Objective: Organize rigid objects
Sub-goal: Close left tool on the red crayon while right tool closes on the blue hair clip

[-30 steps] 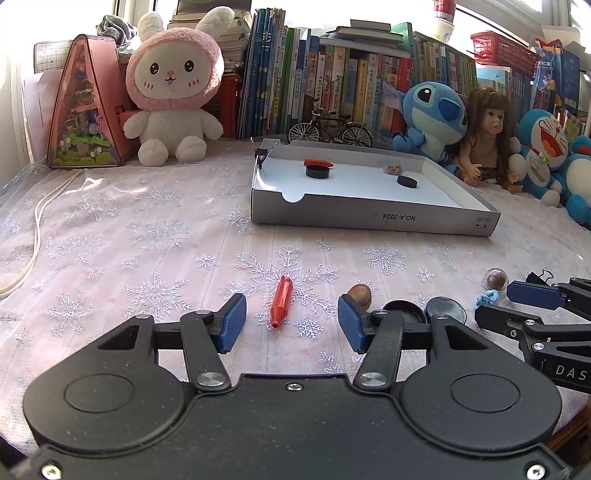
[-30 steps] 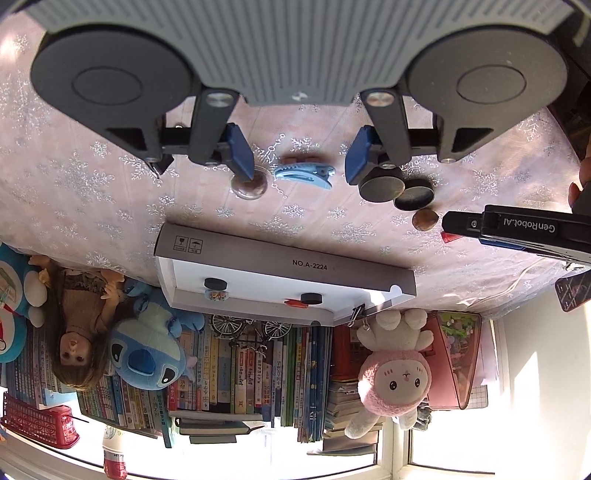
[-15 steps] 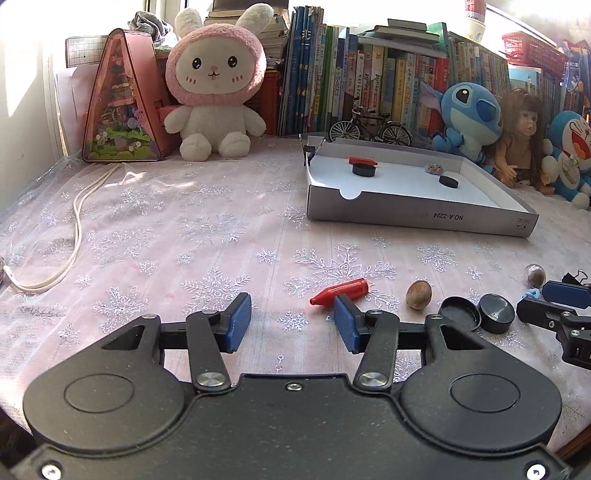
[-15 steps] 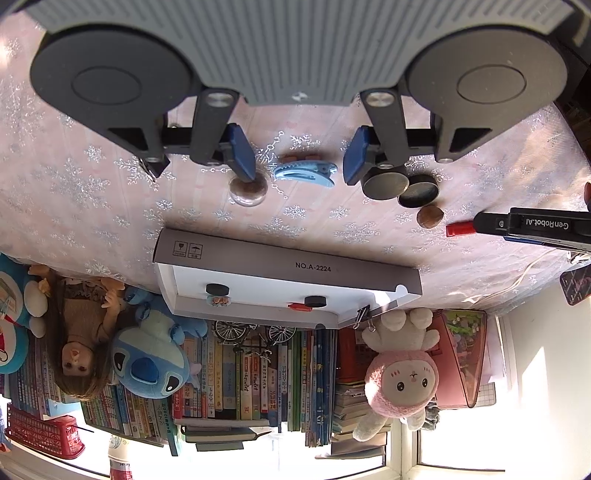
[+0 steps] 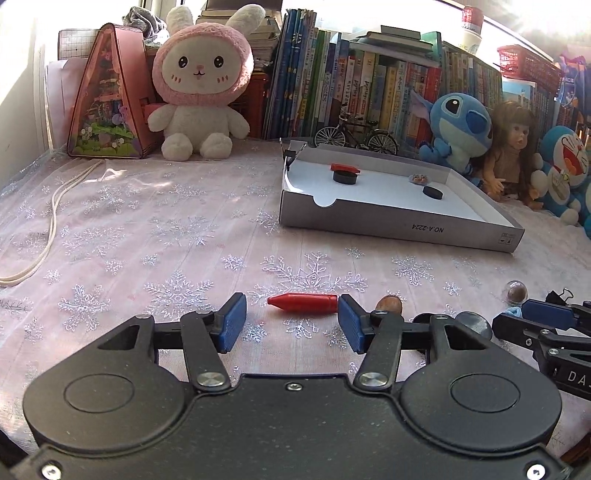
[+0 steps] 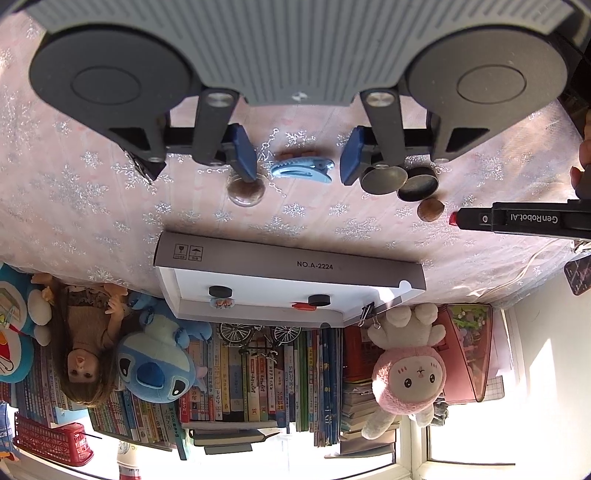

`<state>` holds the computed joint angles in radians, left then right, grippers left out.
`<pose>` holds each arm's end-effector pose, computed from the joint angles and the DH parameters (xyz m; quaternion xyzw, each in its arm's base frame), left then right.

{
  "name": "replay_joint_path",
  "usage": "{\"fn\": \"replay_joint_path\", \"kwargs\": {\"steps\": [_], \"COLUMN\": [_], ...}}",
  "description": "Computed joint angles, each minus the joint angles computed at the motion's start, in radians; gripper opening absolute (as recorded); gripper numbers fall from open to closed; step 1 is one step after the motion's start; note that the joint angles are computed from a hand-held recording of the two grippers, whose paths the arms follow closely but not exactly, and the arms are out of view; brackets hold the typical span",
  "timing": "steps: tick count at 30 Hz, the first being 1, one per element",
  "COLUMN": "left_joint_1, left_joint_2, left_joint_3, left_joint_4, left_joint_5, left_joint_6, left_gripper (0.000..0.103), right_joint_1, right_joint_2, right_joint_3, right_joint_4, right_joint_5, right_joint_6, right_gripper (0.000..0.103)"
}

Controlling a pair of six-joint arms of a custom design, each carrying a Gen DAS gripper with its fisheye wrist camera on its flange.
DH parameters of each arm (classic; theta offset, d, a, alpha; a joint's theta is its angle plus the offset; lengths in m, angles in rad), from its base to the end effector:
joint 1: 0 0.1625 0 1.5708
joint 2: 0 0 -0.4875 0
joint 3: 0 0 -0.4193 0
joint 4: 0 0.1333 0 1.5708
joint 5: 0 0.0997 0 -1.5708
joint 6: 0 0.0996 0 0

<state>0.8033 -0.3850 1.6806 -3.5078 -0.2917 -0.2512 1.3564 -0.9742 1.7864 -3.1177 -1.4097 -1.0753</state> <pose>-0.2956 -0.6358 -0.0212 0.0125 0.7843 -0.4970 0.3712 -0.0035 -0.7179 0.2553 0.4144 -0.8333 0.3312 0.1552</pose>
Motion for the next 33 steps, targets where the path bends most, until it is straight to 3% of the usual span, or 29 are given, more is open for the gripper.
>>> {"fn": "replay_joint_path", "kwargs": {"steps": [17, 22, 28, 33], "left_joint_1": [0.013, 0.016, 0.012, 0.008], "left_joint_2": [0.066, 0.066, 0.070, 0.068], "left_joint_3": [-0.090, -0.093, -0.095, -0.094], "left_joint_4": [-0.087, -0.087, -0.099, -0.091], "left_joint_5": [-0.005, -0.015, -0.018, -0.012], "left_joint_6": [0.231, 0.247, 0.271, 0.252], "left_gripper": [0.054, 0.054, 0.042, 0.042], "right_joint_1": [0.008, 0.009, 0.009, 0.009], "right_joint_2": [0.024, 0.025, 0.027, 0.022], "right_joint_3": [0.024, 0.024, 0.026, 0.030], "right_joint_4": [-0.118, -0.118, -0.126, -0.123], "right_joint_5": [-0.024, -0.027, -0.028, -0.026], "right_joint_6": [-0.003, 0.002, -0.005, -0.003], "right_gripper": [0.054, 0.051, 0.044, 0.044]}}
